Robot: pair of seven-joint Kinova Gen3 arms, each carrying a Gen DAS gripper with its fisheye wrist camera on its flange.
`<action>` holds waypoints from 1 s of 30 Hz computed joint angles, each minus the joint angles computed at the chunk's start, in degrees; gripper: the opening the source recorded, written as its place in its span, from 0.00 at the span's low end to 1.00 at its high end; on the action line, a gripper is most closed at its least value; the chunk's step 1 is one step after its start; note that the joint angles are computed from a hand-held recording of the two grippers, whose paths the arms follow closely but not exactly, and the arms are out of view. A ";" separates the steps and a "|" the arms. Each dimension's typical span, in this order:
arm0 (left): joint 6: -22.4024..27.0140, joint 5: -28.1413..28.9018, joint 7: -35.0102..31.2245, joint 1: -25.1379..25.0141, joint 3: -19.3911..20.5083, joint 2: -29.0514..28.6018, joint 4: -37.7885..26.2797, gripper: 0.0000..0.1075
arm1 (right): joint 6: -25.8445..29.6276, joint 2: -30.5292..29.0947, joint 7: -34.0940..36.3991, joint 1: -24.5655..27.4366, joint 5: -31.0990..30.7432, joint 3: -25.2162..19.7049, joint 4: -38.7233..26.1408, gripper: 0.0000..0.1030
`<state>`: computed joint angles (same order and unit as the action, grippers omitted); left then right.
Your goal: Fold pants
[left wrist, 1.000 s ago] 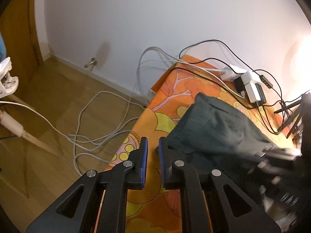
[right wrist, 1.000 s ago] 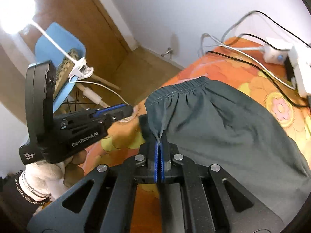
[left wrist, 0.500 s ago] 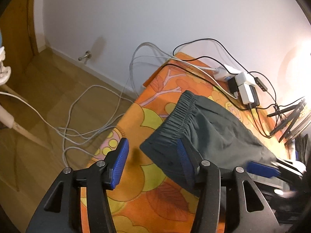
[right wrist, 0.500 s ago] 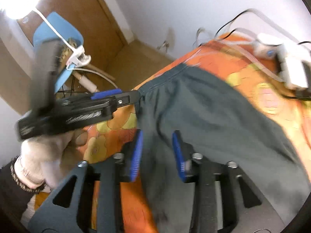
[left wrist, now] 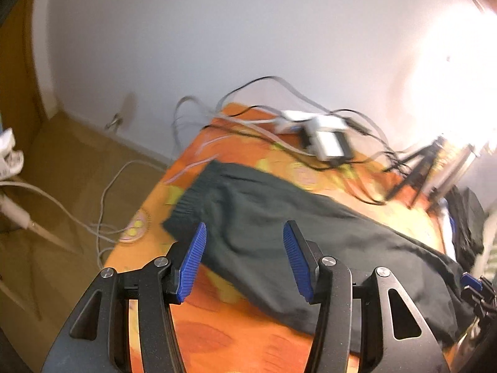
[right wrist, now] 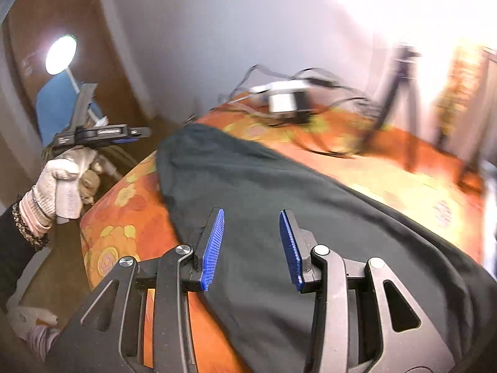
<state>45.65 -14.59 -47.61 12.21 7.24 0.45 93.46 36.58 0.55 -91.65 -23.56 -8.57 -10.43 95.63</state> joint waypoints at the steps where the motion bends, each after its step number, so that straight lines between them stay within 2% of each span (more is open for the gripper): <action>1: 0.42 -0.22 0.48 0.68 0.69 -0.11 -0.59 0.47 | 0.00 -2.12 -0.16 0.65 -0.28 0.56 1.70 0.38; 8: 4.23 -4.04 4.06 9.38 5.88 2.69 -6.55 0.47 | 5.22 -18.72 -2.61 7.99 2.06 5.80 12.53 0.39; 11: 4.25 -4.89 5.47 14.28 6.89 5.14 -8.57 0.47 | 8.74 -24.18 -2.81 14.11 4.88 9.11 14.75 0.44; 14: 4.85 -5.18 5.97 19.49 7.56 9.53 -11.67 0.47 | 10.58 -26.51 0.20 20.74 5.87 12.79 15.46 0.45; 17: 5.09 -2.75 4.62 22.71 7.52 13.23 -14.42 0.47 | 10.43 -25.21 4.36 28.70 7.17 16.31 15.43 0.45; 20: 5.57 -1.61 4.23 26.54 7.04 17.18 -17.62 0.47 | 10.66 -21.54 11.35 34.05 3.67 20.63 14.27 0.45; 25: 9.49 -1.81 2.31 33.81 5.47 23.62 -26.02 0.47 | 12.85 -14.68 23.00 35.68 -5.37 31.32 11.78 0.45; 30: 10.72 0.32 -1.27 37.84 3.92 27.27 -31.43 0.47 | 20.29 -7.09 32.52 31.77 -17.03 44.59 7.86 0.54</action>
